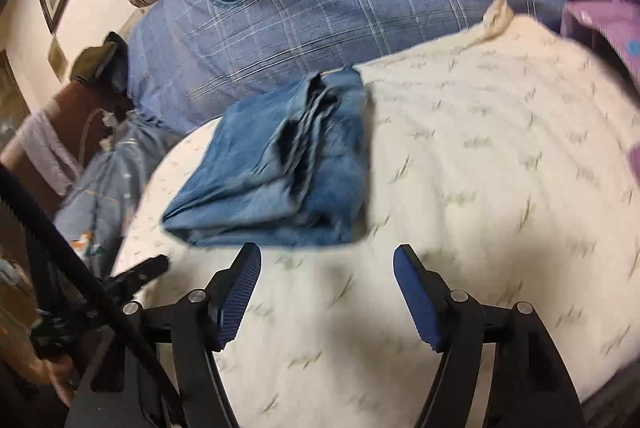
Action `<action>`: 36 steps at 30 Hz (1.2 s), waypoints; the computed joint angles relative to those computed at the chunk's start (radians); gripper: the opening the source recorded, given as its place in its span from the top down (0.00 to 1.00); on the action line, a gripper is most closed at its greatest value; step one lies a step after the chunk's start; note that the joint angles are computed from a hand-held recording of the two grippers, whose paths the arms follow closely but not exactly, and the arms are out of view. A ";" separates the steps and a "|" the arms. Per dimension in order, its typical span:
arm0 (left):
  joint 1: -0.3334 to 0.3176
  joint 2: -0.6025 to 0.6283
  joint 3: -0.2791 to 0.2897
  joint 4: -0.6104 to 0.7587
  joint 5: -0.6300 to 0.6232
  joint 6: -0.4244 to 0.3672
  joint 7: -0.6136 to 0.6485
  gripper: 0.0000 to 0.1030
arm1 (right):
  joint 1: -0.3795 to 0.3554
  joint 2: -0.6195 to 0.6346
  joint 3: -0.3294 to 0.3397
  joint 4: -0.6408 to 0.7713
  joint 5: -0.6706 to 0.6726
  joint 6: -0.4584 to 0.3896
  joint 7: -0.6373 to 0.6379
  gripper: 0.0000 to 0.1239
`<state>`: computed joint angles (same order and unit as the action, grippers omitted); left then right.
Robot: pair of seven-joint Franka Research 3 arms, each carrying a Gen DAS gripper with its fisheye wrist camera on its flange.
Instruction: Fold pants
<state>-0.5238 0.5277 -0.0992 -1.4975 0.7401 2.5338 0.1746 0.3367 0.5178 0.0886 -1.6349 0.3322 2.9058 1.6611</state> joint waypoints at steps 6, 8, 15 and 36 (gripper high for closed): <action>-0.033 -0.033 -0.034 0.006 -0.013 -0.101 0.048 0.63 | 0.034 -0.037 -0.026 -0.044 -0.024 -0.050 0.063 0.43; -0.046 -0.044 -0.038 0.020 -0.002 -0.114 0.052 0.62 | 0.053 -0.061 -0.051 -0.067 -0.051 -0.044 0.102 0.43; -0.111 -0.120 -0.049 0.031 0.107 -0.210 0.020 0.56 | 0.116 -0.199 -0.138 -0.135 -0.199 -0.083 0.334 0.43; -0.072 -0.194 -0.128 0.006 0.058 -0.329 0.051 0.51 | 0.099 -0.214 -0.058 0.012 -0.462 -0.311 0.602 0.34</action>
